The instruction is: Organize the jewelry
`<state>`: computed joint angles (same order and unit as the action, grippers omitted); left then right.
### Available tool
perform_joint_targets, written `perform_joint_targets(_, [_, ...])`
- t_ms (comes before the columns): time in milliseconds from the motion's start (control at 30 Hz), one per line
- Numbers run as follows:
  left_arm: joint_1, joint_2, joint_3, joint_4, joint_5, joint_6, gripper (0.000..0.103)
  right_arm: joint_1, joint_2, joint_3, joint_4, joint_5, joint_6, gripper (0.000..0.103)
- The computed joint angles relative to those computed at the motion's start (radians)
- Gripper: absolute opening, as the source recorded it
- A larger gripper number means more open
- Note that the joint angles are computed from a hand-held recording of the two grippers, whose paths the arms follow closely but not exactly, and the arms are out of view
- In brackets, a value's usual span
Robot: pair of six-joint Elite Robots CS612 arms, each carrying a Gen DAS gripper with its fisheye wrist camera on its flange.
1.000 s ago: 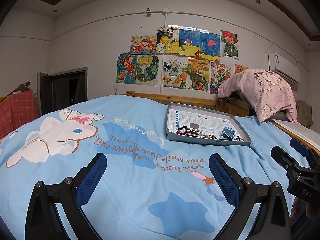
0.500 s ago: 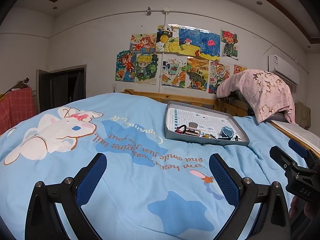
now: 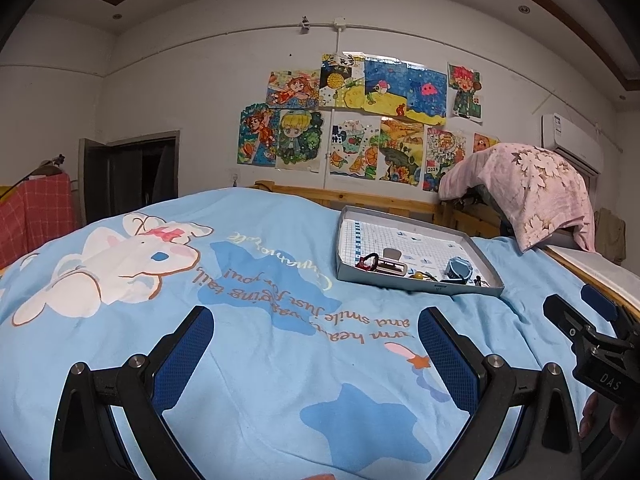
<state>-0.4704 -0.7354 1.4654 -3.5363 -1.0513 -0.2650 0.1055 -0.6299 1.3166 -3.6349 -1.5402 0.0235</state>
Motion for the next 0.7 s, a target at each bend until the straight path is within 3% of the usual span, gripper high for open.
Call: perform_joint_targets(700, [-0.007,0.0,0.002,0.011,-0.006,-0.023,0.103,0.011,0.004,-0.007,0.002,0.0,-0.059,0.101])
